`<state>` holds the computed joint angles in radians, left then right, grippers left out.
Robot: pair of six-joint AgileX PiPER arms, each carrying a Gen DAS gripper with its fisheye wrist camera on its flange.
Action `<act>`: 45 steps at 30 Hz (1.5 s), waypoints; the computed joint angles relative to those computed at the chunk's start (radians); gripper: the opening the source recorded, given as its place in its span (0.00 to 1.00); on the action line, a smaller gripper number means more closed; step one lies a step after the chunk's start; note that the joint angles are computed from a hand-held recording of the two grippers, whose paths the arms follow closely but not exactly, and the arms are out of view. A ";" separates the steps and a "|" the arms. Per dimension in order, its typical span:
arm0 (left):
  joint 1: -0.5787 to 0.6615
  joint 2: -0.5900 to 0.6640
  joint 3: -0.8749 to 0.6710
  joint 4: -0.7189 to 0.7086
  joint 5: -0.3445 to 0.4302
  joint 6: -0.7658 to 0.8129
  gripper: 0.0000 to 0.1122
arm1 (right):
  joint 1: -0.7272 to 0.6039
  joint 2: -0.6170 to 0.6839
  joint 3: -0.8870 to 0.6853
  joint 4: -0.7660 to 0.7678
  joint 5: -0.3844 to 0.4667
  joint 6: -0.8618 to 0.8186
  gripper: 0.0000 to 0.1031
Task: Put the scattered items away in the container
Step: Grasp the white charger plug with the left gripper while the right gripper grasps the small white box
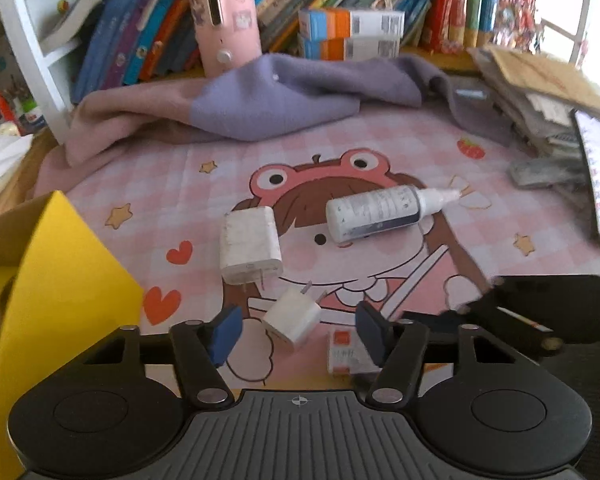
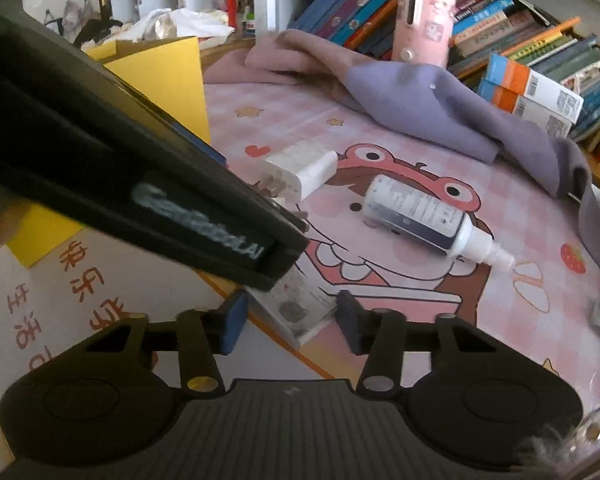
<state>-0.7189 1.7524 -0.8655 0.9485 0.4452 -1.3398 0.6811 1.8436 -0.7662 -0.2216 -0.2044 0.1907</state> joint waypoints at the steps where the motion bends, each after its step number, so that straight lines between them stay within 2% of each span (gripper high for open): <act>1: 0.009 0.018 -0.010 -0.010 -0.006 0.014 0.51 | -0.001 -0.010 0.006 0.052 0.011 -0.047 0.33; 6: 0.030 0.078 -0.037 -0.020 -0.025 0.030 0.50 | -0.028 -0.084 0.084 0.292 0.035 -0.220 0.32; 7: 0.033 0.086 -0.041 -0.023 -0.031 0.032 0.47 | -0.037 -0.100 0.102 0.312 0.039 -0.229 0.32; 11: 0.041 0.095 -0.037 0.013 -0.065 0.001 0.42 | -0.073 -0.153 0.164 0.160 0.046 -0.054 0.32; 13: 0.058 0.092 -0.029 0.019 -0.103 0.003 0.32 | -0.083 -0.154 0.170 0.085 0.035 0.013 0.33; 17: 0.075 0.082 -0.023 -0.027 -0.129 0.047 0.32 | -0.079 -0.134 0.156 0.084 0.016 -0.017 0.34; 22: 0.063 0.021 0.024 0.005 -0.144 -0.008 0.32 | -0.071 -0.103 0.131 0.130 0.001 -0.104 0.40; 26: 0.045 -0.017 0.050 -0.006 -0.137 -0.031 0.32 | -0.073 -0.090 0.119 0.085 -0.005 -0.071 0.40; 28: 0.033 -0.040 0.065 -0.014 -0.131 -0.043 0.32 | -0.079 -0.092 0.117 0.021 -0.001 -0.007 0.34; 30: 0.021 -0.066 0.083 -0.009 -0.131 -0.062 0.32 | -0.077 -0.098 0.123 0.070 -0.002 -0.042 0.28; 36: -0.022 -0.139 0.126 -0.086 -0.118 -0.018 0.32 | -0.078 -0.145 0.169 0.227 -0.005 -0.131 0.27; 45: -0.104 -0.297 0.204 -0.157 -0.096 0.000 0.32 | -0.047 -0.336 0.281 0.279 0.062 -0.121 0.27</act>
<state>-0.8225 1.4555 -0.6619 0.7913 0.3490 -1.3394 0.6338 1.5072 -0.4850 0.0573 -0.1423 0.0701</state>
